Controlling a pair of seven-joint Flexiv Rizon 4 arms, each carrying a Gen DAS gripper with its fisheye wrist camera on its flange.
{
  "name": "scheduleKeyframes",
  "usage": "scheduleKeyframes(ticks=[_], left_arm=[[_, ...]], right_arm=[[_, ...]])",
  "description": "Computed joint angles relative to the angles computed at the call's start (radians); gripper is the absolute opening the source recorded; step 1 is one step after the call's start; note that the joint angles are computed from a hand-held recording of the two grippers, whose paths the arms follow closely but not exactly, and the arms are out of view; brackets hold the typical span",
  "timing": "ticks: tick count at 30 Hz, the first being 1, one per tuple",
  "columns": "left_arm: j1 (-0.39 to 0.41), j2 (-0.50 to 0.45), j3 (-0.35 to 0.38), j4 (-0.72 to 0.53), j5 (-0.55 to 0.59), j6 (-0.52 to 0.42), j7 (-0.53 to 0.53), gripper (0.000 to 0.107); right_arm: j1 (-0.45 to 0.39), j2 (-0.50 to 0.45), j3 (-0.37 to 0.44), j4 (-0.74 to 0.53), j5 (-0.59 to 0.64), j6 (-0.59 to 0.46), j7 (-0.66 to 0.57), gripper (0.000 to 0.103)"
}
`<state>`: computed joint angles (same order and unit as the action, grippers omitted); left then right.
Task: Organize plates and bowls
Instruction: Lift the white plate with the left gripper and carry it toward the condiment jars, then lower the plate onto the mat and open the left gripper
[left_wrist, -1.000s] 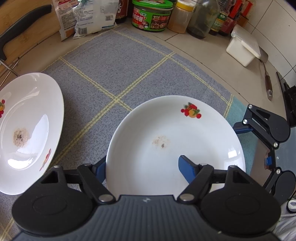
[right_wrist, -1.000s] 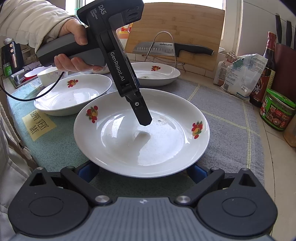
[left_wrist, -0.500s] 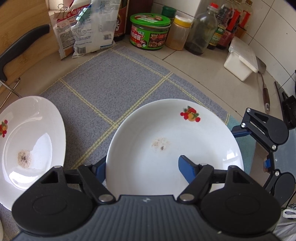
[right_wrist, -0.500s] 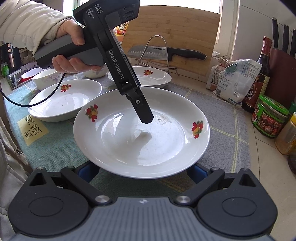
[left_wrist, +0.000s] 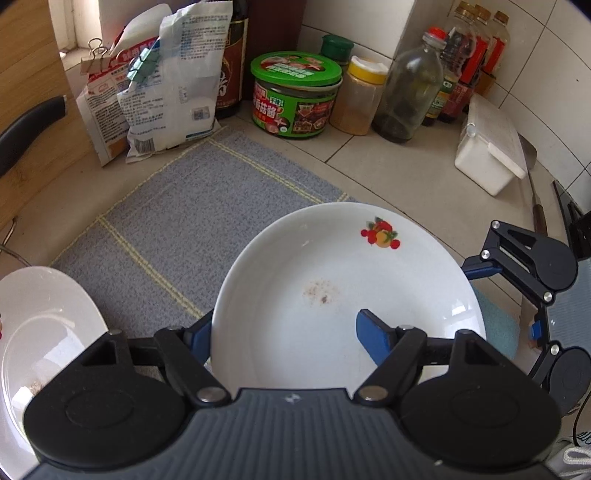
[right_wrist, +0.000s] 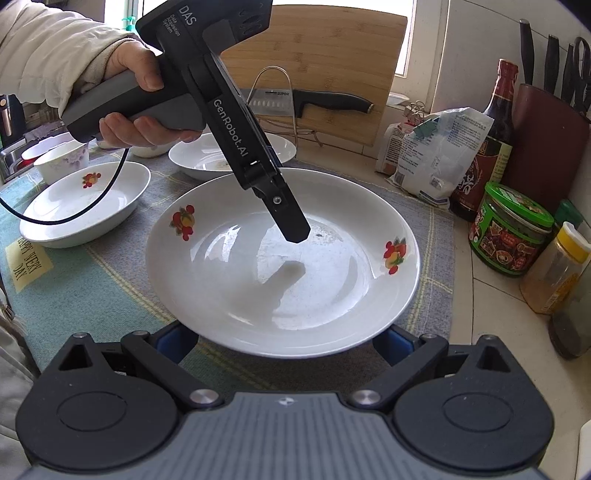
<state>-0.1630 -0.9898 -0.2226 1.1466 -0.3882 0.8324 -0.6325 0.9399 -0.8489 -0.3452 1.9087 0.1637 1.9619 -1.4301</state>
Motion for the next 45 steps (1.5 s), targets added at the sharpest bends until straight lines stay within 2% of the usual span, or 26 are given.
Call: scheduleKeyframes(ticks=[10,16,24,38,45], left_arm=[[-0.037,-0.124,0.019,-0.222,0.02,-0.068,-0.042,0.077],[-0.056,-0.208,0.034,-0.368,0.033,-0.122,-0.073,0.077],[-0.069,-0.276,0.043,-0.48,0.044,-0.156,-0.096,0.077],[-0.077,-0.301,0.049,-0.519,0.055,-0.161,-0.106,0.077],[-0.061,-0.207,0.029,-0.34,0.062,-0.005,-0.069,0.086]], right_arm=[[-0.126,-0.02,0.063,-0.068,-0.079,-0.031,0.004,0.102],[-0.173,-0.038,0.079,-0.11,-0.126,-0.058,0.017,0.102],[-0.215,-0.06,0.101,-0.149,-0.168,-0.078,0.054,0.102],[-0.21,-0.073,0.085,-0.158,-0.188,-0.082,0.091,0.102],[-0.172,-0.068,0.048,-0.141,-0.162,-0.08,0.098,0.103]])
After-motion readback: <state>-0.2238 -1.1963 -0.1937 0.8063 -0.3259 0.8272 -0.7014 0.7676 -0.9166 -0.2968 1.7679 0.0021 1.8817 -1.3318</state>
